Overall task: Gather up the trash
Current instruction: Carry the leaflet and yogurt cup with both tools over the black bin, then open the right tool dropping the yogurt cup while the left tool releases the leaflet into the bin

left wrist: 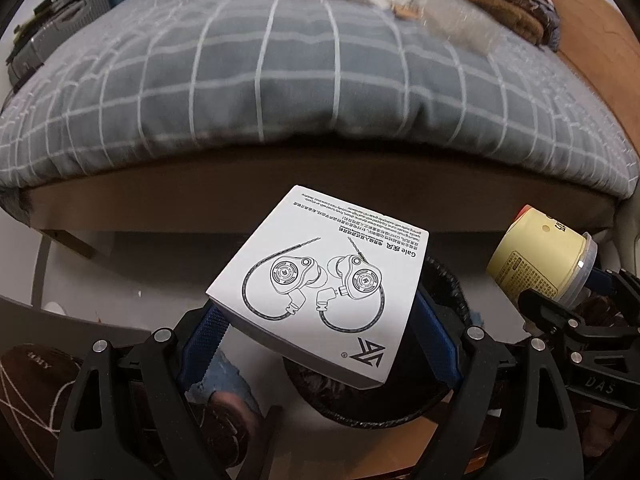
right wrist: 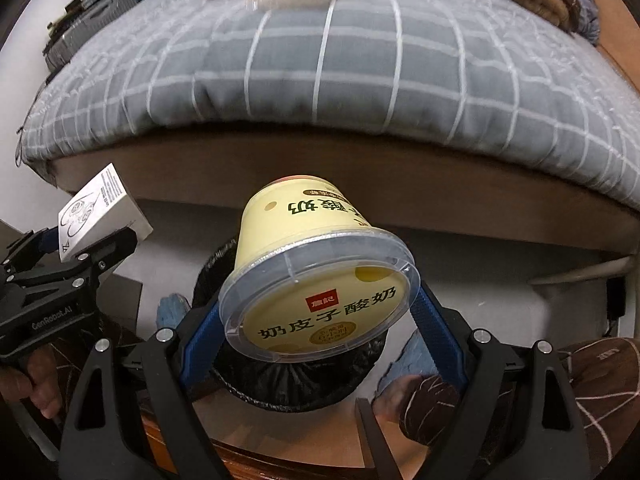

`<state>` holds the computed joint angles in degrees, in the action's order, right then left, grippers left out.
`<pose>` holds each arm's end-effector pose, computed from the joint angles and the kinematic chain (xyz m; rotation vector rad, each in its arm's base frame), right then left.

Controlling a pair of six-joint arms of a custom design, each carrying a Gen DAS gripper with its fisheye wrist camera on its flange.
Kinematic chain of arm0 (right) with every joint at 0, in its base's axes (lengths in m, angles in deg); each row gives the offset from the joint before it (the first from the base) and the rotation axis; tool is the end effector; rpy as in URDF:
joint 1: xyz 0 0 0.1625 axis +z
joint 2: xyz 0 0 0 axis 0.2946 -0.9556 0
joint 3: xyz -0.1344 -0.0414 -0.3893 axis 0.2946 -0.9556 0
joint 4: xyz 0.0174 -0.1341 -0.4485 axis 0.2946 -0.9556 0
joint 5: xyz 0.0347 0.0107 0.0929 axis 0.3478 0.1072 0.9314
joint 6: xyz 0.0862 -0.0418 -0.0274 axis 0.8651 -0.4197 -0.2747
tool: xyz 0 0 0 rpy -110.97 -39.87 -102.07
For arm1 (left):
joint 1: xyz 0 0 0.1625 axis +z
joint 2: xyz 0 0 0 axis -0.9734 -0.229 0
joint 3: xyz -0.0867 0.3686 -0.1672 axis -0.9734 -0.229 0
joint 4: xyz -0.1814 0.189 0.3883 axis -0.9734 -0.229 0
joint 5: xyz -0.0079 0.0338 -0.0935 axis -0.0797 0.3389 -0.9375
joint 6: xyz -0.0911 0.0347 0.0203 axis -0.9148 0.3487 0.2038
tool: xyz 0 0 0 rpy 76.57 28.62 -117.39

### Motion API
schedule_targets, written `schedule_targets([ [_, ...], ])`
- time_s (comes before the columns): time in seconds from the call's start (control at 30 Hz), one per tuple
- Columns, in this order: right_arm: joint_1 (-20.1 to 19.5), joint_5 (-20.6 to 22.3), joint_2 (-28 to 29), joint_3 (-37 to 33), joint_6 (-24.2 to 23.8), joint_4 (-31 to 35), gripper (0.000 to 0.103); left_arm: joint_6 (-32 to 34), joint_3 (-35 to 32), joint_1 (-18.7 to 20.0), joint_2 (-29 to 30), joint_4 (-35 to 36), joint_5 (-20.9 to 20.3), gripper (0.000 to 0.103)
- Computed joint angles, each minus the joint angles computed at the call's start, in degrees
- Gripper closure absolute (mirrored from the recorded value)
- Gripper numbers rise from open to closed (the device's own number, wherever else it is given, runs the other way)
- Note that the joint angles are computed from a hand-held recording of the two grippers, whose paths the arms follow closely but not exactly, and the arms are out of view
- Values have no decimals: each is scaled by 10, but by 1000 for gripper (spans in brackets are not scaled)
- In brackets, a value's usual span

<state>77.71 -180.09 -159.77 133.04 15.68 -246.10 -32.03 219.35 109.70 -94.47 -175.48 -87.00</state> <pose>0.0968 -0.3396 0.1584 0.1539 -2.3696 0.4526 -0.2257 -0.3794 0.0401 0.4080 2.4050 -0.4075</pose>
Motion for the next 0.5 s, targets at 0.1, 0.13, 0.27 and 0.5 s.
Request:
schedule_targets([
  [0.1, -11, 6, 9, -4, 8, 15, 19, 2, -3, 17, 9, -1, -14, 19],
  [0.13, -13, 9, 11, -7, 9, 17, 19, 2, -3, 20, 11, 0, -14, 19],
  [0.27, -25, 12, 33, -12, 7, 11, 19, 4, -9, 36, 20, 5, -16, 19],
  [0.5, -56, 25, 56, -25, 1, 26, 19, 3, -13, 40, 34, 12, -19, 20],
])
